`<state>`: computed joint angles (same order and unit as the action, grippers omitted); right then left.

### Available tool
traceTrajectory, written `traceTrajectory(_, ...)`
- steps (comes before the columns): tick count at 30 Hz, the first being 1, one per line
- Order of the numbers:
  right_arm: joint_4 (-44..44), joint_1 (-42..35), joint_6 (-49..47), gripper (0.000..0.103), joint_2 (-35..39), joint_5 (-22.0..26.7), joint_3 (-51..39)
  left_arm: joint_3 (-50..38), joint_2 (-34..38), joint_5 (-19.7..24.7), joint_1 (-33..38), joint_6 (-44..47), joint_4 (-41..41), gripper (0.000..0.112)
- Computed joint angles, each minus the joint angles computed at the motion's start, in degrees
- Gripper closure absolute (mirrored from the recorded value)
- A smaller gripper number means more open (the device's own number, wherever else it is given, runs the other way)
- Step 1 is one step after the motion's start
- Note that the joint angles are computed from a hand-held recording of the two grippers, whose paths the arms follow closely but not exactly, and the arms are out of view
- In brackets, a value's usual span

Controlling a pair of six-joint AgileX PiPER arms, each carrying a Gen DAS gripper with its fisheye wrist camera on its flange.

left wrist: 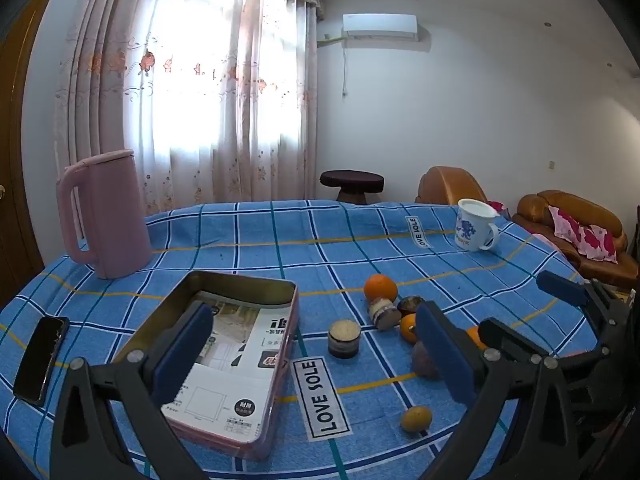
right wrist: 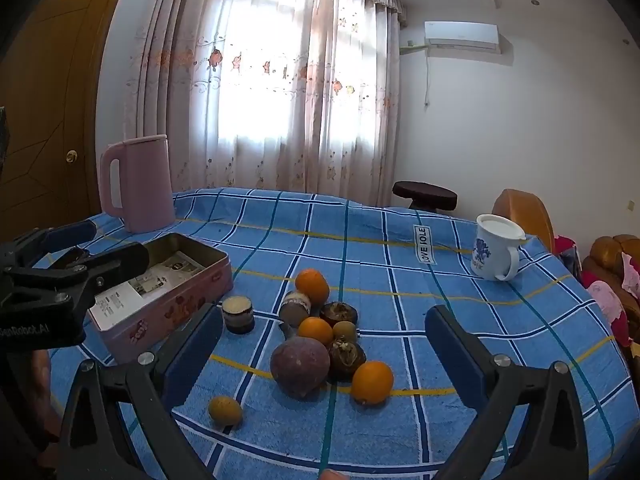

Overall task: Organize fruits
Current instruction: 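Move the left tool toward a yellow fruit while the right tool approaches an orange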

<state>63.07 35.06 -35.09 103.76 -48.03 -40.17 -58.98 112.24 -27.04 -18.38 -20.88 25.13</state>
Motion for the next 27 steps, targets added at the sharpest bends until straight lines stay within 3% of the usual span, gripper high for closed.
traceTrajectory(8,-2.76,-2.24,1.25,0.001,-0.54,1.75,0.56,0.16,0.06,-0.1,-0.06,0.26,-0.28,0.009)
traceTrajectory(27,-6.06,-3.29,4.22,0.001,1.74,-0.82,1.44,-0.56,2.35,0.38,-1.79,2.86,-1.78,0.009)
